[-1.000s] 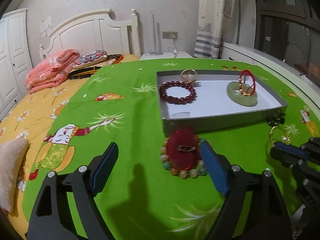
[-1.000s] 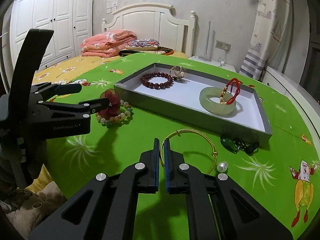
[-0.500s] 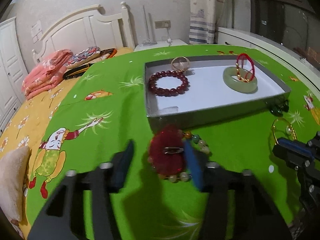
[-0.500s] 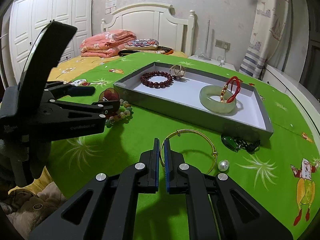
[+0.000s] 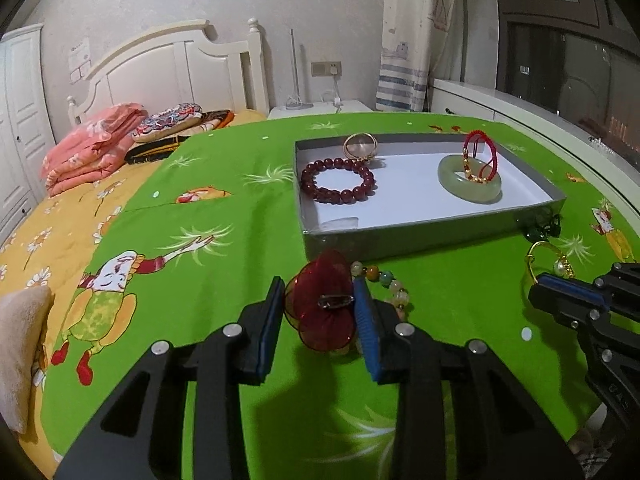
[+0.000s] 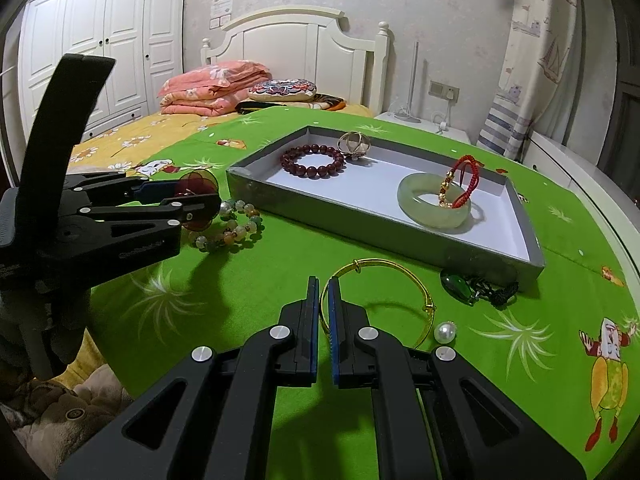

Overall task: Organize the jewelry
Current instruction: 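Grasp the red flower brooch with the left tool while the right tool holds the gold bangle, then carry the brooch into the tray with the left tool while the right tool carries the gold bangle there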

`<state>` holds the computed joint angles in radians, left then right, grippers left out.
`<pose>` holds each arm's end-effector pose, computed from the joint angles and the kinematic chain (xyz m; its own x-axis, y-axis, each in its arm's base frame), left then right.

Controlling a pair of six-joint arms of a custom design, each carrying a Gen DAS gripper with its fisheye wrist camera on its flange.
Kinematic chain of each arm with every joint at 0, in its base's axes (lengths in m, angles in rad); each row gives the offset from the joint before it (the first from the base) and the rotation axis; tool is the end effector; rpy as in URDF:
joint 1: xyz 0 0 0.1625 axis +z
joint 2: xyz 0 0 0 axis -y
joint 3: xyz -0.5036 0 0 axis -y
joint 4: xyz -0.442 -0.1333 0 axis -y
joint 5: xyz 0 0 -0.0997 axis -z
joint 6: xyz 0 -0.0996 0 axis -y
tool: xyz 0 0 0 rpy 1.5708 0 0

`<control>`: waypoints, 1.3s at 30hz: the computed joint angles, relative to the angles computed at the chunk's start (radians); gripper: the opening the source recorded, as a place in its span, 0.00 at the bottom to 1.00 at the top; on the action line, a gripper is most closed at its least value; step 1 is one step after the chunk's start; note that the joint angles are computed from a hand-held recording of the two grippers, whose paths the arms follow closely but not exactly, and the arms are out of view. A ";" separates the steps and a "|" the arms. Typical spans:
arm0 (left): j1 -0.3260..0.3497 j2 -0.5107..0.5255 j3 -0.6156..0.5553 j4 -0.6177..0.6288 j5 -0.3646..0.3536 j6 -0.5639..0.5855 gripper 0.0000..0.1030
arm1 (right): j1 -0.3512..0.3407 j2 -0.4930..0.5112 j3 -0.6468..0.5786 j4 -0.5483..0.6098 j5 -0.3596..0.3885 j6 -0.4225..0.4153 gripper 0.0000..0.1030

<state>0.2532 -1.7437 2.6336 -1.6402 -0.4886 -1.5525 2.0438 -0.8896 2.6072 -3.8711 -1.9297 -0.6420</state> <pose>-0.1628 -0.2706 0.2103 -0.6507 -0.1595 -0.7424 0.5197 0.6192 -0.5886 0.2638 -0.2998 0.0935 -0.5103 -0.6489 0.5644 -0.8565 0.4429 -0.2651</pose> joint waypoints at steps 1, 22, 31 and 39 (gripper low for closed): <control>-0.018 0.000 0.001 0.030 -0.001 -0.033 0.33 | 0.000 0.001 0.000 -0.002 0.001 -0.001 0.05; -0.150 0.064 0.001 0.189 -0.025 -0.267 0.33 | 0.027 0.025 0.007 -0.098 -0.016 0.019 0.05; -0.165 0.116 -0.037 0.322 0.019 -0.433 0.33 | 0.020 0.035 0.006 -0.159 -0.018 0.044 0.05; -0.110 0.134 -0.065 0.338 0.075 -0.481 0.34 | 0.017 0.042 -0.009 -0.175 -0.033 0.056 0.05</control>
